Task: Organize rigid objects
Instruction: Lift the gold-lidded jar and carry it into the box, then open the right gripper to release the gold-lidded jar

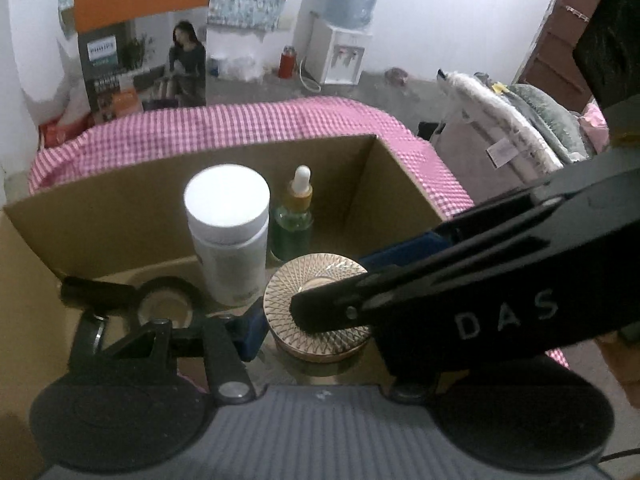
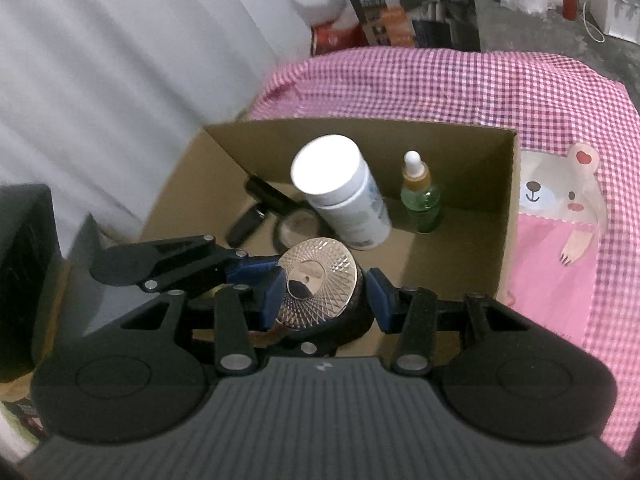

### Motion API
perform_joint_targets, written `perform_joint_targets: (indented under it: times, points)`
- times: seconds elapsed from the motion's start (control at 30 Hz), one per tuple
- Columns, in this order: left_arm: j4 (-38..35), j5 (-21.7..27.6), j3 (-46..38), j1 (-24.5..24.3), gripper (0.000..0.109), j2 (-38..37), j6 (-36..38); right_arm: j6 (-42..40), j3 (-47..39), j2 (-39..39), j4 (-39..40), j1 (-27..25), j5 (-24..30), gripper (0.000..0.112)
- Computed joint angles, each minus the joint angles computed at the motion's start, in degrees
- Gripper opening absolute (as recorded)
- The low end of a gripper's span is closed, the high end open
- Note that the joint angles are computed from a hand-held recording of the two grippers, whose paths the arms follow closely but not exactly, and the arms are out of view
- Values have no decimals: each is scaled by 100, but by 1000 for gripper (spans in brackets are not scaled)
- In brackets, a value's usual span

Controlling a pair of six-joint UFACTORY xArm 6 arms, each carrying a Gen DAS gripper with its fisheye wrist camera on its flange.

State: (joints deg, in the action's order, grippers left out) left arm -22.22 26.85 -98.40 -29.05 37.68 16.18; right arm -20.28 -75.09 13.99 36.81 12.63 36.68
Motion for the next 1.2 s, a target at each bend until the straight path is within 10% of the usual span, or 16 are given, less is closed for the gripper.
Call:
perform_joint_targets:
  times: [0.67,1.2]
  points:
    - [84,767,-585,3,58,381,-259,295,-615,411,-1154,-22,716,43]
    - [287,-56,220,-136,61,-164,-179,162,-272,168,-895,34,462,43]
